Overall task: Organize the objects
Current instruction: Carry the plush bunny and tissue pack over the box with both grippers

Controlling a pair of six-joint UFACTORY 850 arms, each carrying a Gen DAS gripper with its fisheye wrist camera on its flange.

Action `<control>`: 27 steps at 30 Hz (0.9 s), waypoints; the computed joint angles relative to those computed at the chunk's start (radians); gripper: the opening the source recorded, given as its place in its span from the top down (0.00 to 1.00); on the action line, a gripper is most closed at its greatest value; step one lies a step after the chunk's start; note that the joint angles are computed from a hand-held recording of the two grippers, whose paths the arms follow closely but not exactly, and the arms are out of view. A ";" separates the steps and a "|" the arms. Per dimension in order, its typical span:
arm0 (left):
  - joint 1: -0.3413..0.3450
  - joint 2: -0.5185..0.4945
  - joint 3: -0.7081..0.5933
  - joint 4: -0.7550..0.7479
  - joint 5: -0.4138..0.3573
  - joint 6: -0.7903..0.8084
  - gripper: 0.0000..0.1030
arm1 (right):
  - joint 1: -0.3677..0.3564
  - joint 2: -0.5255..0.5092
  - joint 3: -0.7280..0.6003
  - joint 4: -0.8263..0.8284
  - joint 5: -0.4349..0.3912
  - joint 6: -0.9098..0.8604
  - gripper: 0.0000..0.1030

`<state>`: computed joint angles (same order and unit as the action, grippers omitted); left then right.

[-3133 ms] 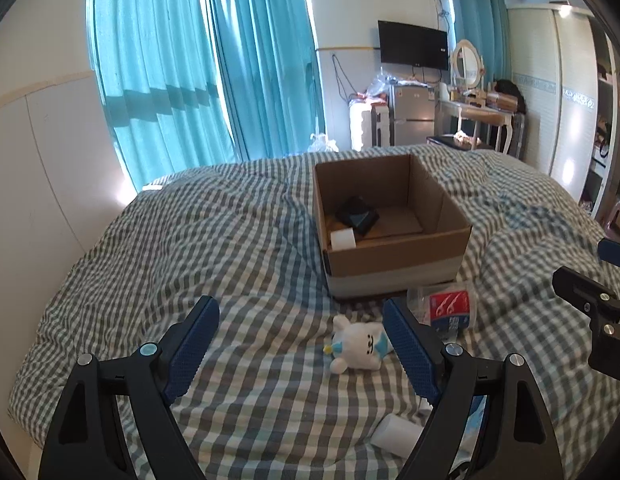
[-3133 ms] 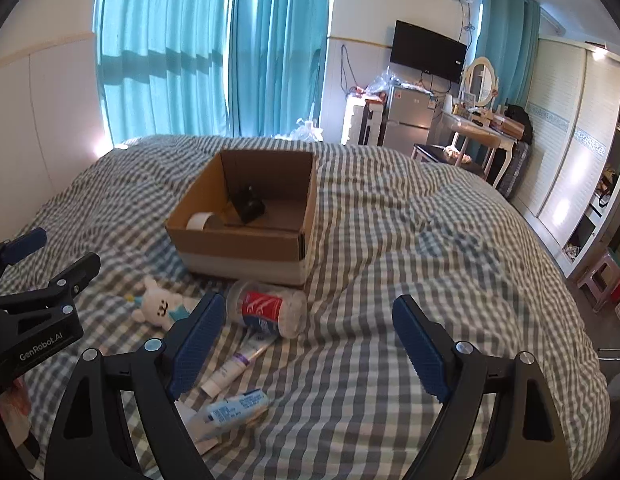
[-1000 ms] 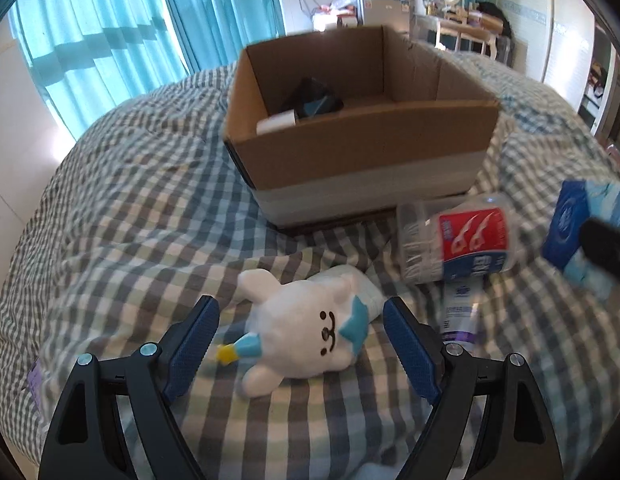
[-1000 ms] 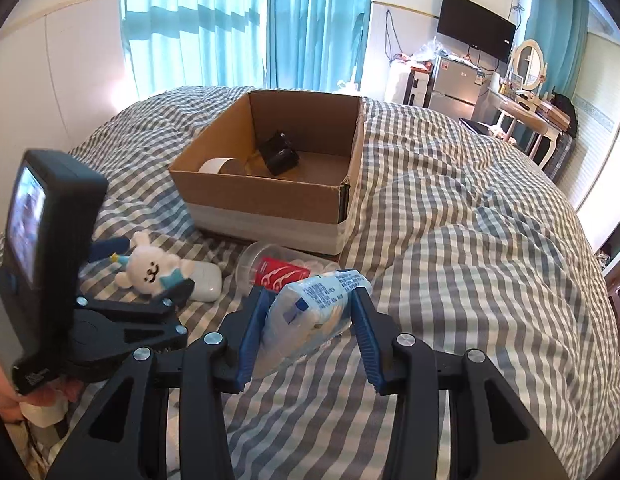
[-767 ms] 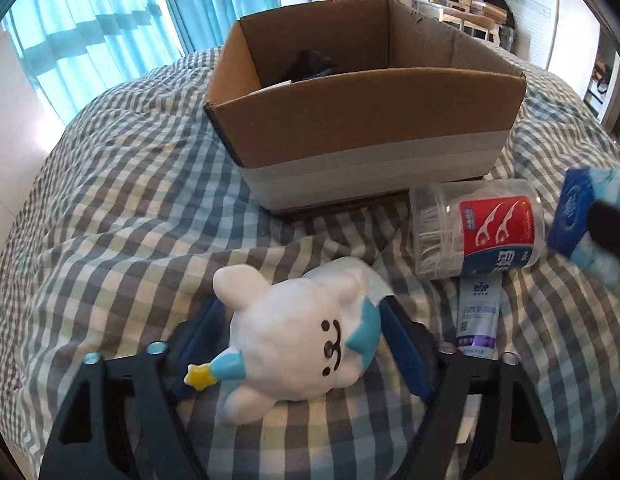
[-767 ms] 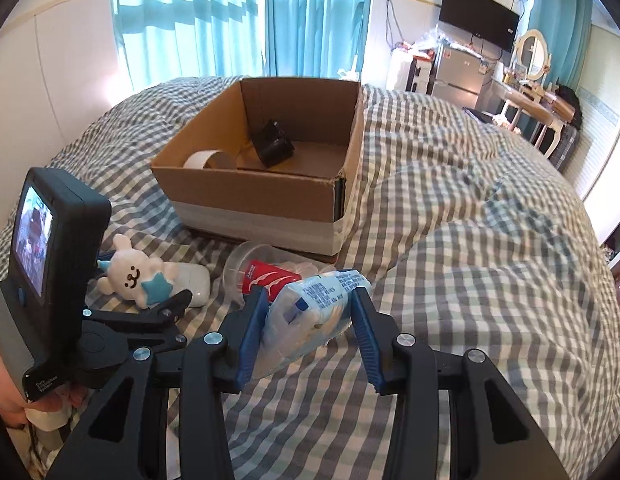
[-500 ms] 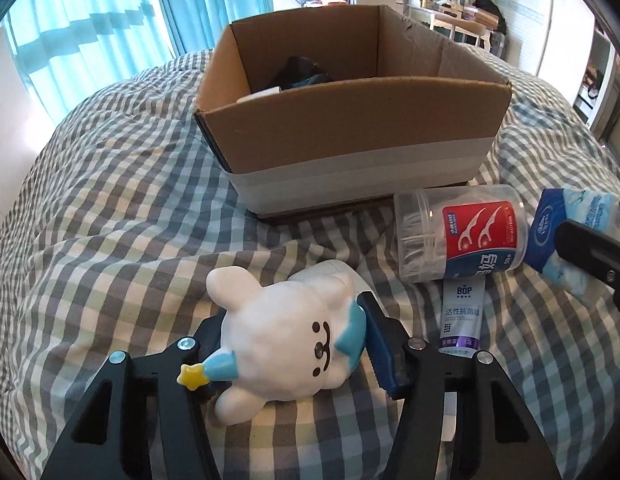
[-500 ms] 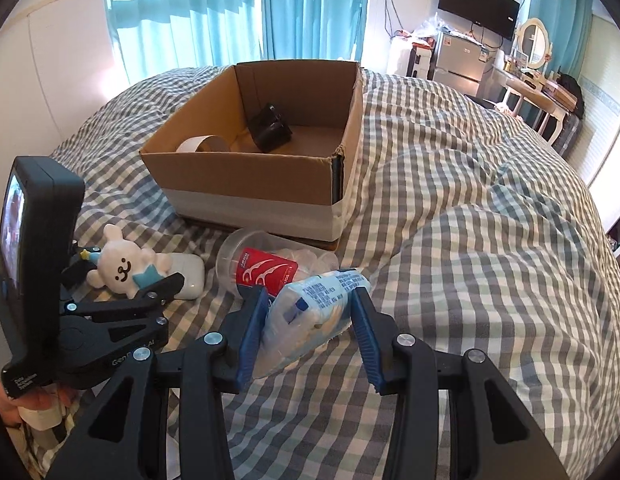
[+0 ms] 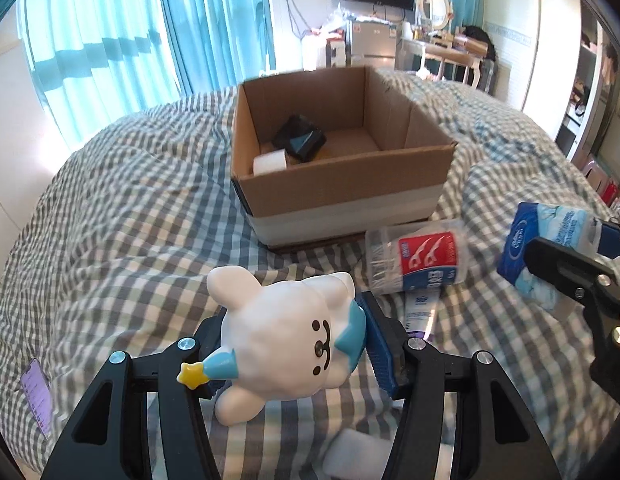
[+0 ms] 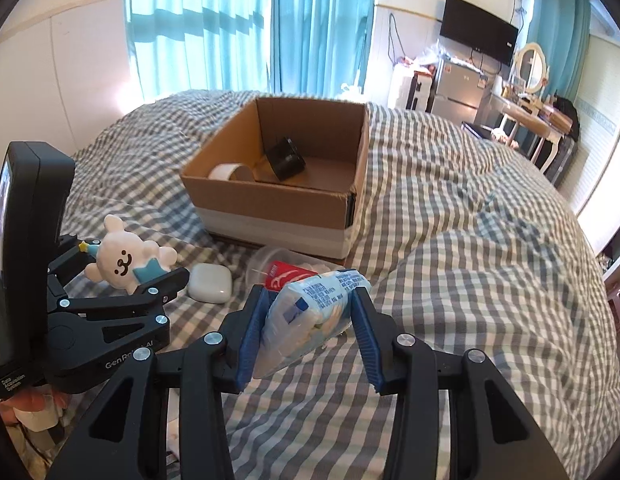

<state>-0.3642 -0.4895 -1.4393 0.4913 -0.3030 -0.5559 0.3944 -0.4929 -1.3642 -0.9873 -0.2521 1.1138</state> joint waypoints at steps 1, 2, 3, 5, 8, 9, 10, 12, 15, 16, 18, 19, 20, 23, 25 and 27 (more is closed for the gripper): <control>0.000 0.012 0.011 -0.008 0.009 0.006 0.43 | 0.002 0.008 0.006 -0.015 -0.002 0.013 0.59; 0.002 0.024 0.020 -0.022 0.018 0.017 0.43 | 0.007 0.019 0.014 -0.041 -0.004 0.039 0.59; 0.004 0.031 0.025 -0.030 0.025 0.025 0.43 | 0.011 0.029 0.022 -0.074 -0.005 0.070 0.59; 0.004 0.055 0.044 -0.020 0.041 0.013 0.43 | 0.021 0.050 0.037 -0.146 -0.010 0.137 0.59; 0.004 0.085 0.065 -0.025 0.054 0.015 0.43 | 0.033 0.079 0.056 -0.224 -0.020 0.208 0.59; 0.002 0.097 0.073 -0.027 0.055 0.013 0.43 | 0.039 0.087 0.062 -0.249 -0.024 0.232 0.59; 0.003 0.106 0.077 -0.030 0.059 0.013 0.43 | 0.043 0.094 0.067 -0.264 -0.028 0.245 0.59; 0.005 0.124 0.089 -0.021 0.067 0.003 0.43 | 0.050 0.106 0.072 -0.285 -0.032 0.261 0.59; 0.008 0.143 0.098 -0.011 0.079 -0.004 0.43 | 0.060 0.118 0.074 -0.307 -0.042 0.274 0.59; 0.008 0.146 0.097 -0.015 0.082 0.000 0.43 | 0.063 0.122 0.075 -0.313 -0.046 0.277 0.59; 0.010 0.148 0.091 -0.027 0.088 0.010 0.43 | 0.068 0.124 0.070 -0.318 -0.053 0.276 0.59; 0.012 0.150 0.089 -0.021 0.092 -0.001 0.43 | 0.069 0.123 0.066 -0.317 -0.056 0.270 0.59; 0.015 0.150 0.086 -0.029 0.099 -0.001 0.43 | 0.070 0.121 0.059 -0.313 -0.059 0.262 0.59; 0.021 0.142 0.060 -0.068 0.099 0.032 0.43 | 0.070 0.111 0.033 -0.289 -0.061 0.222 0.59; 0.026 0.129 0.029 -0.068 0.089 0.034 0.43 | 0.067 0.100 0.012 -0.278 -0.062 0.195 0.59; 0.032 0.120 0.009 -0.089 0.088 0.057 0.43 | 0.065 0.092 -0.011 -0.276 -0.060 0.181 0.59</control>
<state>-0.3326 -0.3691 -1.4307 0.4020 -0.2154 -0.4992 0.4593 -0.4014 -1.3749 -1.2638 -0.3120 1.2945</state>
